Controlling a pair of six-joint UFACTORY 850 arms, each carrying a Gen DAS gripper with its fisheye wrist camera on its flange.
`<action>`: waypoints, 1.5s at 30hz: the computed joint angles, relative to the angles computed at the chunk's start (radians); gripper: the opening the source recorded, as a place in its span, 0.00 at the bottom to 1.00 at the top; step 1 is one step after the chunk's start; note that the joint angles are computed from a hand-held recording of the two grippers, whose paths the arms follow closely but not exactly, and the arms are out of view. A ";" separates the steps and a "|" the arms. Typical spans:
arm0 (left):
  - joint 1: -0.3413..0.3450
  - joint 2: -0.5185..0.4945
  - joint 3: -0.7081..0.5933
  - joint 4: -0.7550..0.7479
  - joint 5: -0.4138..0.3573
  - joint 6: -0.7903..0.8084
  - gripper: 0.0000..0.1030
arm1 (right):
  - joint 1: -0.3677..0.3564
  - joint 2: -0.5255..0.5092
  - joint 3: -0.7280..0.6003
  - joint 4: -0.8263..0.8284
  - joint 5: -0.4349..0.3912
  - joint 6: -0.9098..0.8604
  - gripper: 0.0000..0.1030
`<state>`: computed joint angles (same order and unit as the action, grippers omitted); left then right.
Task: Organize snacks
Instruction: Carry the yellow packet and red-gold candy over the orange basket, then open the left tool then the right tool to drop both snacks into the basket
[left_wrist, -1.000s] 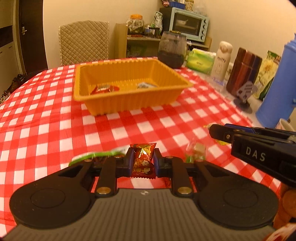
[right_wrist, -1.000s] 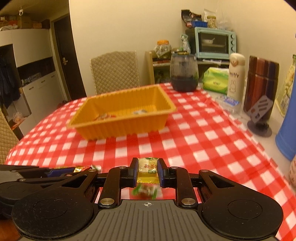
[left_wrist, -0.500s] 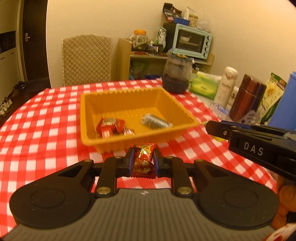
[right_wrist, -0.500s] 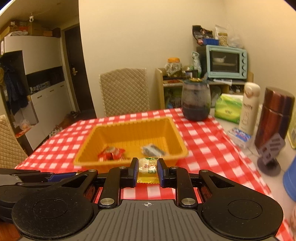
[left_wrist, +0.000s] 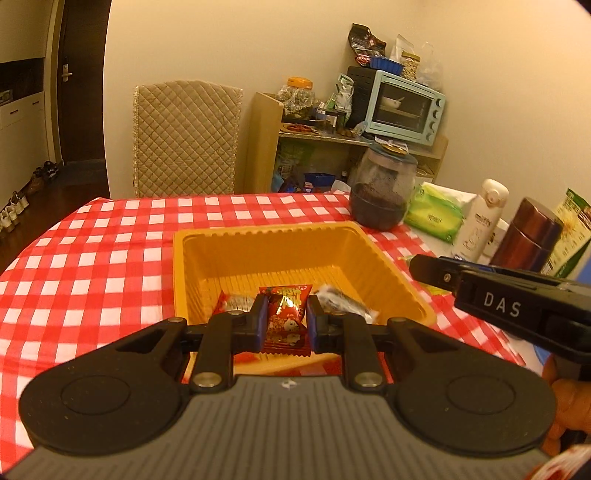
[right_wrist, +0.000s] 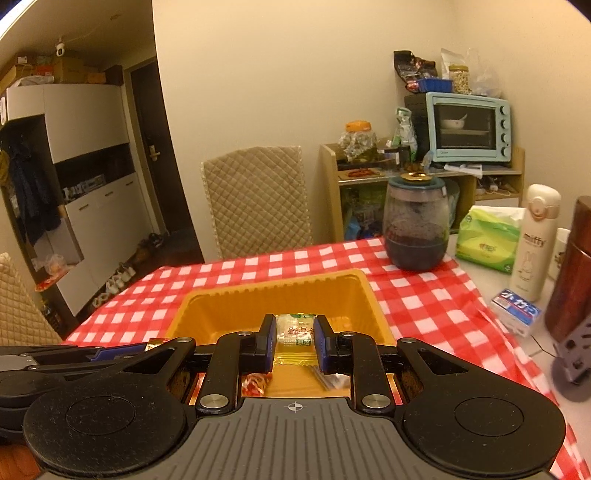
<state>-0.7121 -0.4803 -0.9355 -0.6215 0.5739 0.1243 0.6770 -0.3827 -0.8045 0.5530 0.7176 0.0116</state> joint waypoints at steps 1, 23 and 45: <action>0.007 -0.007 -0.009 0.009 -0.004 -0.006 0.19 | -0.006 -0.009 -0.011 -0.008 -0.005 0.006 0.21; 0.096 -0.099 -0.108 0.173 -0.061 -0.200 0.37 | -0.078 -0.134 -0.139 -0.119 -0.084 0.109 0.21; 0.098 -0.077 -0.073 0.070 -0.049 -0.075 0.49 | -0.102 -0.145 -0.125 -0.248 -0.033 0.321 0.64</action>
